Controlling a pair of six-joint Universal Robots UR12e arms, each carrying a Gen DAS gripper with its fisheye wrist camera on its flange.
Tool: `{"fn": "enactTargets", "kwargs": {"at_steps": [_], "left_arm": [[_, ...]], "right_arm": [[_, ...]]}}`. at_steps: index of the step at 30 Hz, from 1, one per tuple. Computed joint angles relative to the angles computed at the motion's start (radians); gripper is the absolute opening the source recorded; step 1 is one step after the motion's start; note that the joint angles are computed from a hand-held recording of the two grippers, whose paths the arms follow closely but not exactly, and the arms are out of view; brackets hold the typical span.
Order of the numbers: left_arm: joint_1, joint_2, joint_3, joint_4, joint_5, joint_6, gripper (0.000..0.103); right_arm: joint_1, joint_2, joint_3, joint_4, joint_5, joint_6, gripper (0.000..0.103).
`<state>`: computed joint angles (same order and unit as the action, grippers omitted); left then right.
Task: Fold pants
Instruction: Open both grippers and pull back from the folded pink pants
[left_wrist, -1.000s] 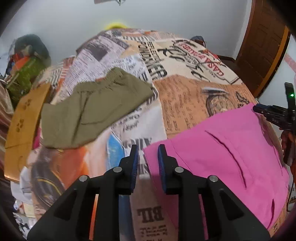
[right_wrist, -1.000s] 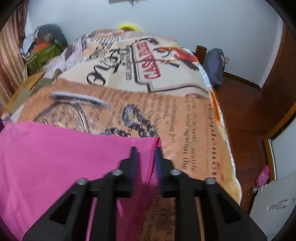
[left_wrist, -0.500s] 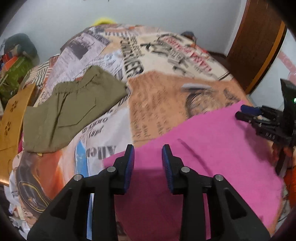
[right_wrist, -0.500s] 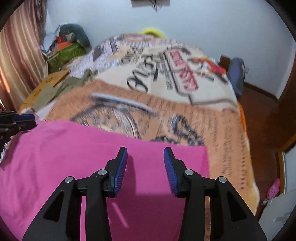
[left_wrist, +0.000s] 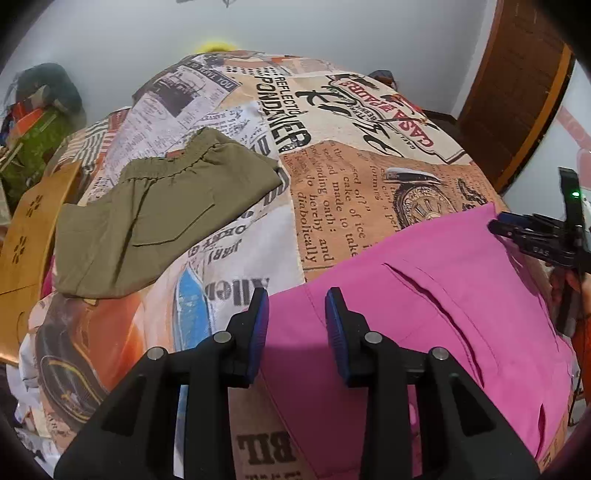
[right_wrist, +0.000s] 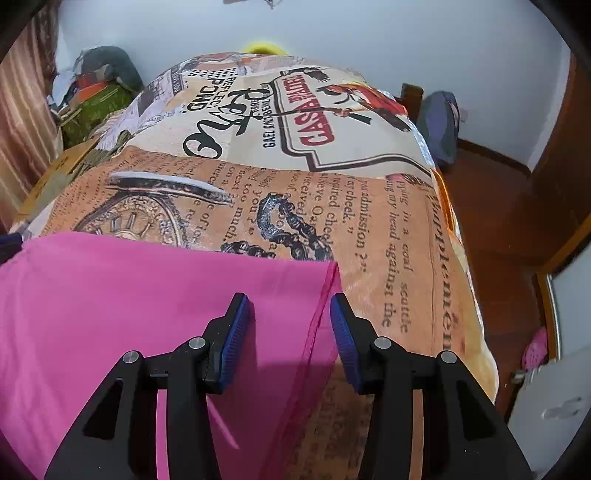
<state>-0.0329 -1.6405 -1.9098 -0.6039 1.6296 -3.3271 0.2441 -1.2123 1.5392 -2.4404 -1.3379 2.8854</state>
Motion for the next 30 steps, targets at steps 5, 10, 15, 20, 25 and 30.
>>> {"fn": "enactTargets", "kwargs": {"at_steps": [5, 10, 15, 20, 25, 30], "left_arm": [[-0.013, 0.021, 0.010, -0.009, 0.053, -0.018, 0.034], [-0.026, 0.063, 0.003, 0.005, 0.080, -0.047, 0.034], [-0.044, 0.116, -0.016, 0.011, 0.085, -0.063, 0.038], [-0.066, 0.164, -0.044, 0.022, 0.094, -0.074, 0.056], [-0.083, 0.207, -0.078, 0.012, 0.085, -0.094, 0.063], [-0.084, 0.242, -0.114, -0.018, 0.036, -0.134, 0.063]], "right_arm": [[-0.004, -0.047, 0.030, -0.041, 0.026, -0.005, 0.043], [-0.005, -0.106, 0.065, -0.089, 0.051, -0.015, 0.043], [0.001, -0.168, 0.106, -0.134, 0.075, -0.034, 0.043], [0.004, -0.226, 0.159, -0.180, 0.097, -0.036, 0.044], [0.018, -0.266, 0.210, -0.204, 0.103, -0.037, 0.045], [0.034, -0.283, 0.250, -0.202, 0.139, -0.029, 0.046]]}}
